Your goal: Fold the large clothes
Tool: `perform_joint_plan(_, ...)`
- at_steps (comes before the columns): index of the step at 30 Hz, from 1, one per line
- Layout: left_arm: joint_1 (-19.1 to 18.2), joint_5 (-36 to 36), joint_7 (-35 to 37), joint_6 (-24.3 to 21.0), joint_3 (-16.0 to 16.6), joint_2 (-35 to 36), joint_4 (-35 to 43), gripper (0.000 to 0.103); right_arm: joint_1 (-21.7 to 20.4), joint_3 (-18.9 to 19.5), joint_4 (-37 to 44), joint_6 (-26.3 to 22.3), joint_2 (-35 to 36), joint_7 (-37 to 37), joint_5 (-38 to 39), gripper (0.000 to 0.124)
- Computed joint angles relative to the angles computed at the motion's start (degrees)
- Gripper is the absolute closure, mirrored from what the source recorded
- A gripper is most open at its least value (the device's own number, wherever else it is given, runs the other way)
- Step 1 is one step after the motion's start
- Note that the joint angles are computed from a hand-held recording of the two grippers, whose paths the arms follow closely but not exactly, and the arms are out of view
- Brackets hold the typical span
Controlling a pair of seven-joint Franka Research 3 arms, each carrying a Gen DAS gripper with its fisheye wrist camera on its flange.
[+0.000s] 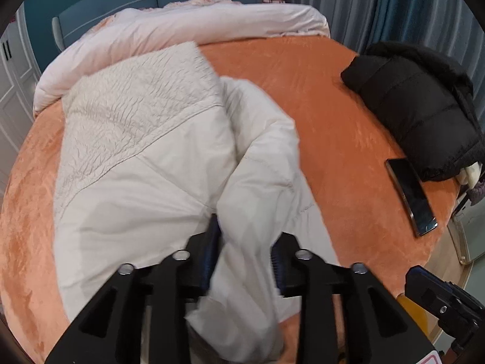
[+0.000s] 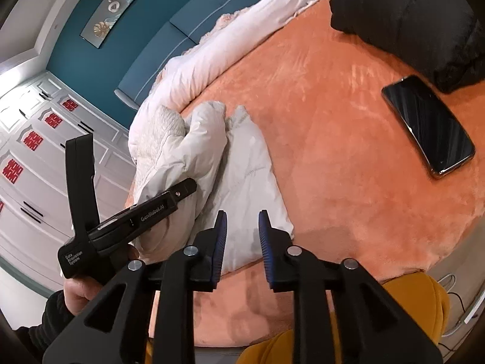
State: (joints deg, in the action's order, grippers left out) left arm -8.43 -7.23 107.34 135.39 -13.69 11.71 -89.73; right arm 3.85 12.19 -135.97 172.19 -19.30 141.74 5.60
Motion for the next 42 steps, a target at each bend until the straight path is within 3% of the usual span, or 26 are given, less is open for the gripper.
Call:
perform_joint_plan(4,1.21,-5.06,2.74,2.58,-0.25,-4.24,-3.39,0.039,-1.08,0.59,0.54,-0.29,-0.97,0.47,-0.94,0.098)
perform_joint_plan(10,3.26,-19.18,13.65,3.60,3.63,-13.70,-10.68,0.017,-1.59,1.01,4.91,-1.19,0.04,-1.14,-3.22,0.075)
perform_joint_plan(13,4.10,-22.73,16.67,2.51,7.11,-17.61,-14.84,0.016,-1.01,1.04,9.80,-1.64,3.11,-2.83,-5.18,0.060)
perform_joint_plan(16,5.65,-16.88,13.50,3.52,8.89,-18.95,-19.44,0.015,1.99,-0.63,16.18,-3.24,7.89,-6.33,-5.42,0.048)
perform_joint_plan(21,7.00,-11.08,8.12,4.41,9.73,-17.34,-23.01,0.015,7.50,-3.42,30.47,-12.58,18.12,-10.70,-4.52,0.045)
perform_joint_plan(25,7.31,-11.39,6.76,7.53,9.58,-14.95,-24.27,0.015,11.82,-5.24,41.36,-20.21,25.00,-11.01,-10.52,0.040)
perform_joint_plan(30,8.49,-13.45,4.81,5.41,8.57,-9.51,-20.36,0.015,16.77,-9.03,52.59,-31.00,32.69,-9.96,-15.26,0.042)
perform_joint_plan(31,8.94,-13.78,4.52,4.77,8.36,-8.32,-19.33,0.018,17.36,-9.75,53.76,-32.35,33.63,-9.44,-15.54,0.054)
perform_joint_plan(32,9.52,-14.73,4.75,4.06,8.13,-7.52,-18.45,0.037,17.68,-10.27,55.24,-34.34,34.80,-9.13,-15.19,0.065)
perform_joint_plan(34,11.52,-20.62,6.50,-2.01,7.76,-5.63,-14.51,0.064,17.49,-10.49,56.73,-36.01,36.00,-9.43,-12.43,0.108)
perform_joint_plan(35,12.21,-21.79,6.30,-2.83,7.66,-5.55,-13.79,0.075,16.84,-10.19,55.36,-34.07,35.45,-9.80,-9.58,0.110)
perform_joint_plan(37,13.93,-25.44,8.12,-4.82,7.79,-6.76,-12.89,0.086,15.65,-9.14,50.18,-26.27,32.48,-12.10,-3.72,0.117)
perform_joint_plan(40,16.12,-29.51,12.34,-7.62,9.32,-10.16,-13.09,0.090,15.08,-7.69,43.99,-16.82,28.03,-17.25,2.61,0.119)
perform_joint_plan(42,16.90,-29.59,15.30,-9.28,10.83,-13.42,-14.41,0.091,14.38,-5.59,37.64,-10.51,24.01,-24.89,12.00,0.120)
